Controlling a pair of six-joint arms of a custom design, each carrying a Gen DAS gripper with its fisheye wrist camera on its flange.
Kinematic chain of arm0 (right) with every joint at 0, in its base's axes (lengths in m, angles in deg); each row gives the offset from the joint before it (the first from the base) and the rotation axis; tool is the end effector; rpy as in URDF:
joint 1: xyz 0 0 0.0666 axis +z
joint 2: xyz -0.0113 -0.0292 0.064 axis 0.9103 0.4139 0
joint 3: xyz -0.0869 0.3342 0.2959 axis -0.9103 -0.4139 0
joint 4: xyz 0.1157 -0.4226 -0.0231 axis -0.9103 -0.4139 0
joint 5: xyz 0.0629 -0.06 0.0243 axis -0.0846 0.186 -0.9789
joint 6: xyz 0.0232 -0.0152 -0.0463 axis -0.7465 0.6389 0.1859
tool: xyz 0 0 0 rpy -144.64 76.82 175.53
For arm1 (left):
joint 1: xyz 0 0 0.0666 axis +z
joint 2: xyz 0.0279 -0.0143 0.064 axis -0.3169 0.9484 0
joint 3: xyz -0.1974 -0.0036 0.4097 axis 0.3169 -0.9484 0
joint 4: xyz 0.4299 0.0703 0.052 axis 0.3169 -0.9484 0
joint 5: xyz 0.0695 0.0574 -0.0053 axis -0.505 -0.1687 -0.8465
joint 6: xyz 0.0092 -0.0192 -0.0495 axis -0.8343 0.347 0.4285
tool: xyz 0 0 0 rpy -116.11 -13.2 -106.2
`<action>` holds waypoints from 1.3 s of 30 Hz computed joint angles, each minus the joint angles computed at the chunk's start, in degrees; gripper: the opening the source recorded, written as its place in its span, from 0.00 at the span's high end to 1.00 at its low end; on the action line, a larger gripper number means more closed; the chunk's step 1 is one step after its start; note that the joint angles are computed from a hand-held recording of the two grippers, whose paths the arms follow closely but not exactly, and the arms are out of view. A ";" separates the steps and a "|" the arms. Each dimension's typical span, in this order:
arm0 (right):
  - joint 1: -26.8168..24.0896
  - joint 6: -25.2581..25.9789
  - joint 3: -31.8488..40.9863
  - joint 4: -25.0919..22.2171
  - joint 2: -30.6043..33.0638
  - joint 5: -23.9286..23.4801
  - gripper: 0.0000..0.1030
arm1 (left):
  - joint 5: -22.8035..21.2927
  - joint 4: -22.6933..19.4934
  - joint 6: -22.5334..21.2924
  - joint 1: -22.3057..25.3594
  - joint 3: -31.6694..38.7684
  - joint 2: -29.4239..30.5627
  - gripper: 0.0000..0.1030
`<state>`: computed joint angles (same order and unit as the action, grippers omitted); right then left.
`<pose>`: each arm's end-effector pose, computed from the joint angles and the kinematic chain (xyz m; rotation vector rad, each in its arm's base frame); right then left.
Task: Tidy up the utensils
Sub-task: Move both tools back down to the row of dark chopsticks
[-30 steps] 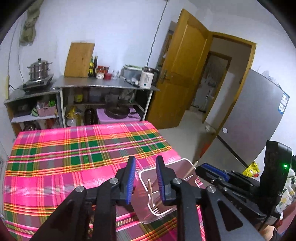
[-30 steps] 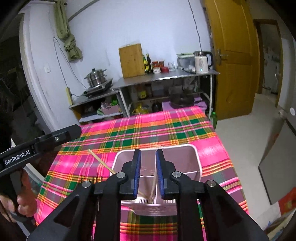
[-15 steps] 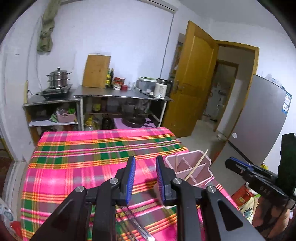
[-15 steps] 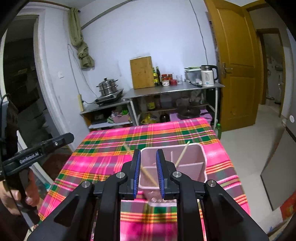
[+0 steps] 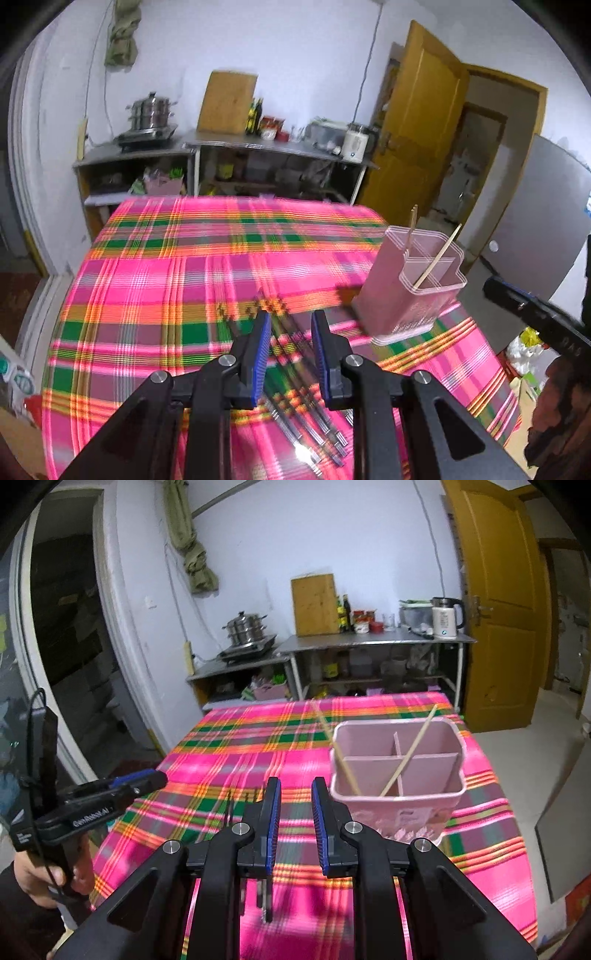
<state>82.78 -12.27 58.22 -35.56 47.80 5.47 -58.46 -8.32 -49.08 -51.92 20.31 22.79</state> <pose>0.5011 0.1673 0.5720 -0.5236 2.1628 0.5303 0.4385 -0.2741 0.5416 -0.2234 2.2504 -0.1892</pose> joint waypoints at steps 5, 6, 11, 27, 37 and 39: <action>1.38 1.50 -1.49 -0.87 0.59 -0.06 0.83 | 1.24 -0.97 3.36 0.63 -4.05 0.15 0.77; 1.63 1.77 -1.77 -0.99 0.69 0.08 0.83 | 1.52 -1.03 3.89 0.88 -4.61 0.36 0.77; 2.56 2.54 -2.56 -2.13 1.98 -0.60 0.83 | 3.93 -0.54 6.65 1.97 -7.11 1.57 0.77; 3.40 2.89 -2.64 -3.67 5.97 -1.00 0.83 | 2.76 -0.71 9.53 2.59 -6.69 6.27 0.77; 4.29 3.22 -2.06 -3.96 7.50 -0.74 0.83 | -0.46 -1.34 9.32 2.36 -6.63 6.65 0.79; 4.33 3.34 -2.12 -4.02 7.65 -0.85 0.83 | 0.22 -0.69 9.38 2.54 -7.19 6.26 0.79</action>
